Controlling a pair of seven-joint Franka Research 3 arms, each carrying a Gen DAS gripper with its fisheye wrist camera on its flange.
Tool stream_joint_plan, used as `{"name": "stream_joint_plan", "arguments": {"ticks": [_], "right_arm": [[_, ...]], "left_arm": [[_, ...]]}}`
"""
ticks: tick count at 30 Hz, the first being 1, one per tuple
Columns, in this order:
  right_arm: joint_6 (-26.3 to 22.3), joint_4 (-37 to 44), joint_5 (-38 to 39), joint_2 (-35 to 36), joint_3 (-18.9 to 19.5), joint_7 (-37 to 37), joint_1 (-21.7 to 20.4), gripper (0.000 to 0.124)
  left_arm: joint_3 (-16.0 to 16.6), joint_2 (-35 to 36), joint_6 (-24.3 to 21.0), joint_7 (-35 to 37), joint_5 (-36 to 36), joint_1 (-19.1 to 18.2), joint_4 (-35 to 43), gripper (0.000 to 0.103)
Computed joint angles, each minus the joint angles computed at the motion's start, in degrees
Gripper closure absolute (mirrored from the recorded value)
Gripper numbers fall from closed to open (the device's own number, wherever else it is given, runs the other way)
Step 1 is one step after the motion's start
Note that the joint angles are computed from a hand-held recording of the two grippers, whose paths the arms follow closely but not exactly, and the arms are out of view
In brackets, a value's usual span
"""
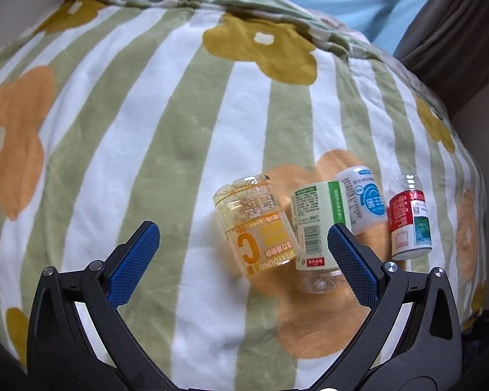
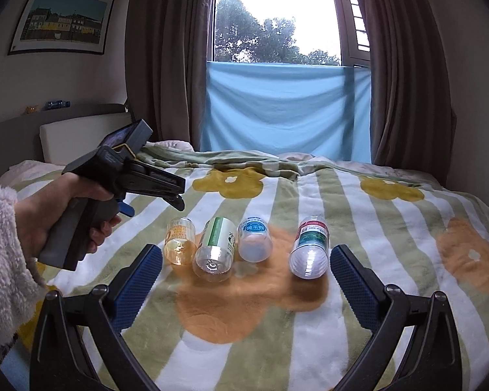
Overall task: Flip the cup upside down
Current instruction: 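Reach the left tool to the clear orange-labelled cup and close on it, then lift the cup with the left tool and tilt it over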
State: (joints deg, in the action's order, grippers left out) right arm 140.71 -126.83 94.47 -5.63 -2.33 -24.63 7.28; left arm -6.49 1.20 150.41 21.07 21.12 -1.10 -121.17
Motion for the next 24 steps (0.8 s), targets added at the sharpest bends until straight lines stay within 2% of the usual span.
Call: {"name": "stream_joint_plan", "arguments": {"ticks": [3, 6, 8, 10, 14, 15, 19, 24], "right_arm": [[-0.9, 1.3, -1.3, 1.8, 0.1, 0.6, 0.0, 0.021], [-1.5, 1.6, -2.0, 2.6, 0.4, 0.3, -0.1, 0.021], [-1.4, 1.7, -1.9, 3.1, 0.7, -0.4, -0.1, 0.021], [-1.7, 2.0, -2.1, 3.7, 0.8, -0.4, -0.2, 0.021], [-2.3, 2.7, -3.2, 5.0, 1.1, 1.2, -0.4, 0.021], [-2.5, 2.8, -3.5, 5.2, 1.2, 2.0, -0.5, 0.021], [-3.4, 3.1, -5.4, 6.0, 1.4, 5.3, -0.8, 0.021], [-2.7, 2.2, -4.8, 5.1, 1.6, 4.1, -0.7, 0.021]], "left_arm": [[0.3, 3.8, 1.9, 2.9, -6.7, 0.8, 1.6, 0.003], [0.3, 6.9, 1.1, 5.0, -10.4, 1.5, 3.9, 0.005], [-0.3, 8.6, 2.2, 8.2, -15.6, 2.6, 4.4, 0.011], [-1.3, 9.7, 3.6, 11.5, -21.2, 3.8, 4.4, 0.021], [-4.3, 11.3, 7.4, 19.9, -34.7, 6.6, 3.8, 0.038], [-4.6, 11.6, 7.7, 21.0, -36.0, 6.6, 4.1, 0.044], [-3.2, 11.7, 5.8, 20.7, -34.4, 5.2, 5.5, 0.045], [-2.4, 9.0, 4.9, 21.5, -32.0, 4.3, 4.3, 0.045]]}}
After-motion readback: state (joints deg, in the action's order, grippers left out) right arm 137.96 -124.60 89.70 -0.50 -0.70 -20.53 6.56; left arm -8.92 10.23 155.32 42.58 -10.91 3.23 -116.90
